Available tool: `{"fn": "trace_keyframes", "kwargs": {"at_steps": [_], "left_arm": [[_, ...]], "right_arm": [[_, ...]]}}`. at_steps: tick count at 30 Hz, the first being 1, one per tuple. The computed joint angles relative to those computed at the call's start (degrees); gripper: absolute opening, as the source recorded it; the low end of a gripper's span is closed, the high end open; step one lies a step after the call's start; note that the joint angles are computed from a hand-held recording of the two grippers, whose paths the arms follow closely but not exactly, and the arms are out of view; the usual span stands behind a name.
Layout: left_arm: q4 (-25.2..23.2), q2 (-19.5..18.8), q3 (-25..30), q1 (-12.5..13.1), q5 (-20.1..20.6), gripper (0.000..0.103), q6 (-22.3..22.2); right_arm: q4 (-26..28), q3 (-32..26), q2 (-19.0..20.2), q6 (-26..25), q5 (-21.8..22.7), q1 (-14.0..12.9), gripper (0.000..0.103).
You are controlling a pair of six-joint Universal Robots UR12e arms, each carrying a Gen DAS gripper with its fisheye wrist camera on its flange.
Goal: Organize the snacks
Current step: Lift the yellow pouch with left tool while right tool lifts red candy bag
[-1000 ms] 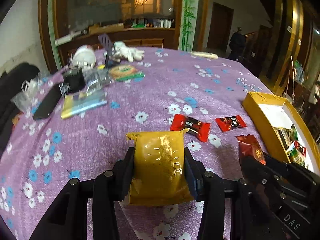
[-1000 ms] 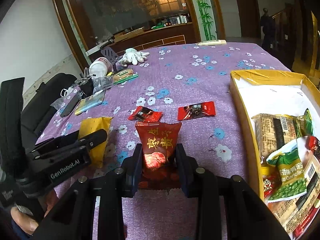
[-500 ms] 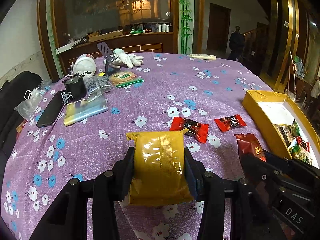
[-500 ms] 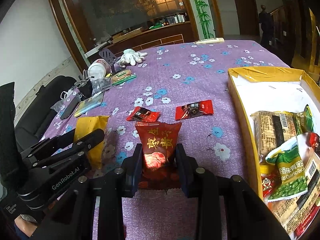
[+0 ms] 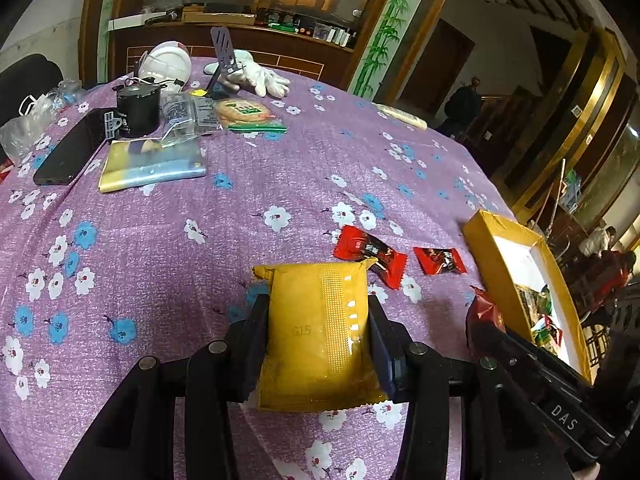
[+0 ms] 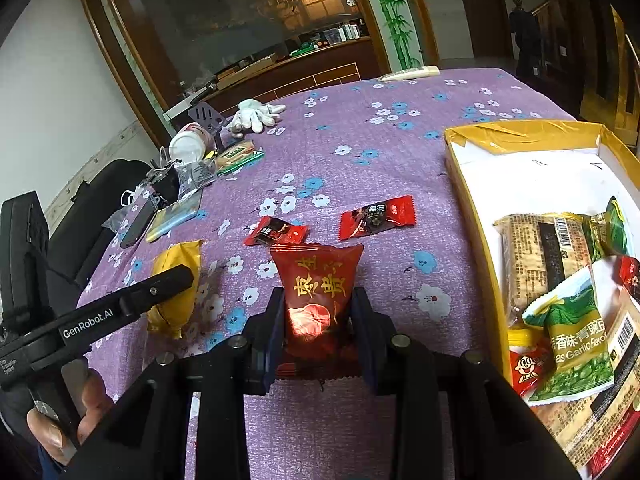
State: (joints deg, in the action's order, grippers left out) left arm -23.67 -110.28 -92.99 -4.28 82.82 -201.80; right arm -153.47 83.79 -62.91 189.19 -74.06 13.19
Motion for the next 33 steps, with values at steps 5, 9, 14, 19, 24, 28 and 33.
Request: {"fn": "trace_keyframes", "kwargs": {"at_steps": [5,9,14,19,24,28,33], "left_arm": [[2.2,0.2,-0.5,0.1,0.2,0.049,-0.3],[4.5,0.5,-1.1,0.1,0.8,0.049,-1.3],[8.3,1.2,-2.1,-0.2,6.0,0.049,-3.4],[11.2,2.3,-3.4,0.5,8.1,0.049,-6.8],[11.9,3.3,-4.0,0.9,13.2,0.049,-7.7],[12.4,3.7,-4.6,1.5,13.3,0.049,-9.1],[13.1,3.8,-4.8,1.5,12.8,0.049,-9.1]], "right_arm": [[-5.1,1.4,-0.6,4.0,2.3,-1.2,0.031],[-14.7,3.4,-1.5,9.1,-1.4,-1.9,0.031],[-20.3,4.7,-2.2,17.6,-2.3,-4.0,0.031],[-21.8,5.4,-2.4,20.5,-1.9,-4.9,0.031],[-21.5,5.2,-2.5,16.2,-1.0,-4.1,0.031],[-19.9,4.7,-2.4,14.7,1.0,-4.0,0.031],[-20.0,5.1,-2.5,16.5,2.5,-4.4,0.031]]}}
